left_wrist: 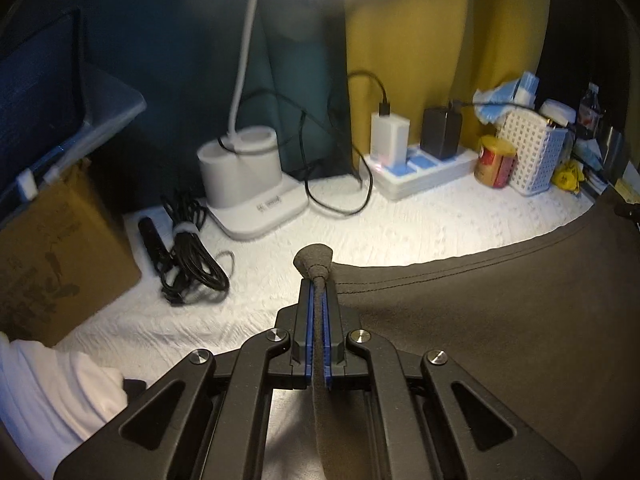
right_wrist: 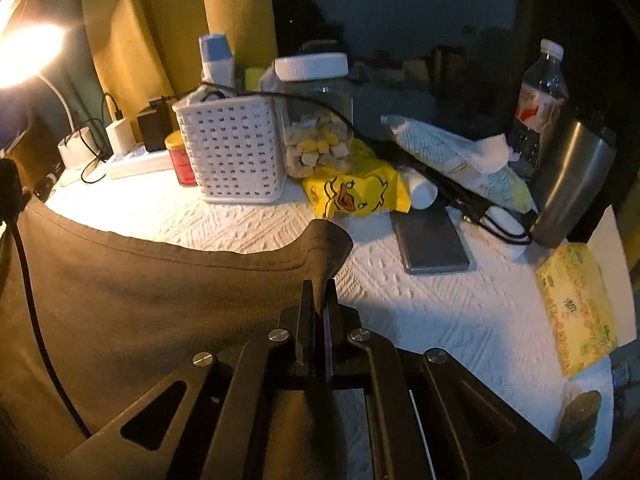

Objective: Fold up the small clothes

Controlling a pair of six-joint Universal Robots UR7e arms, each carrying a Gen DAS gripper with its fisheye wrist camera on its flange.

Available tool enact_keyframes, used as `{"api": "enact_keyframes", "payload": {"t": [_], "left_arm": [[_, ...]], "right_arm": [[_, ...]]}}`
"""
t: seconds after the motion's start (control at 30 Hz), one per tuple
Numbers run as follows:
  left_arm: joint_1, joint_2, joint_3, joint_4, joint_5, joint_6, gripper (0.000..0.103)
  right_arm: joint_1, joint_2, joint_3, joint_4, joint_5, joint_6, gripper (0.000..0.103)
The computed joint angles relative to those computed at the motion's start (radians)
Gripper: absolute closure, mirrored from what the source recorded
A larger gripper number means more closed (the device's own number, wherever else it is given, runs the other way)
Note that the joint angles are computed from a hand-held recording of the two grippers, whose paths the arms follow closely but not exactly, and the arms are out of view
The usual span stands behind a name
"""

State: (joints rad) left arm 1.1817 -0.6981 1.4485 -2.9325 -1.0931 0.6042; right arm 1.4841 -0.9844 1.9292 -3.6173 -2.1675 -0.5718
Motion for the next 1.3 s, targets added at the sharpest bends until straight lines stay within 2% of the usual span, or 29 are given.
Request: {"api": "enact_keyframes", "payload": {"t": [0.2,0.3,0.37,0.4,0.43,0.47,0.5,0.97,1.3], "left_arm": [[0.013,0.028,-0.038,0.117,0.048,-0.075,0.1],[0.012,0.023,-0.03,0.133,0.055,-0.1,0.099],[0.012,0.016,-0.025,0.148,0.059,-0.115,0.094],[0.011,0.011,-0.016,0.142,0.067,-0.123,0.088],[0.011,0.007,-0.011,0.138,0.069,-0.128,0.065],[0.012,-0.002,-0.001,0.134,0.063,-0.137,0.041],[0.014,-0.018,0.016,0.125,0.047,-0.154,0.036],[0.001,-0.17,0.212,0.096,0.044,-0.207,0.035],[-0.013,-0.255,0.333,0.071,0.012,-0.2,0.035]], "right_arm": [[-0.031,0.032,-0.026,0.063,-0.019,0.045,0.1],[-0.03,0.048,-0.034,0.055,-0.047,0.045,0.099],[-0.029,0.045,-0.034,0.061,-0.053,0.054,0.098],[-0.027,0.044,-0.035,0.063,-0.06,0.056,0.093],[-0.025,0.046,-0.037,0.061,-0.07,0.055,0.089],[-0.021,0.048,-0.038,0.055,-0.085,0.055,0.079],[-0.019,0.049,-0.037,0.046,-0.098,0.054,0.07],[0.011,-0.027,0.137,-0.093,-0.137,0.097,0.069],[0.041,-0.066,0.272,-0.199,-0.18,0.134,0.069]]}}
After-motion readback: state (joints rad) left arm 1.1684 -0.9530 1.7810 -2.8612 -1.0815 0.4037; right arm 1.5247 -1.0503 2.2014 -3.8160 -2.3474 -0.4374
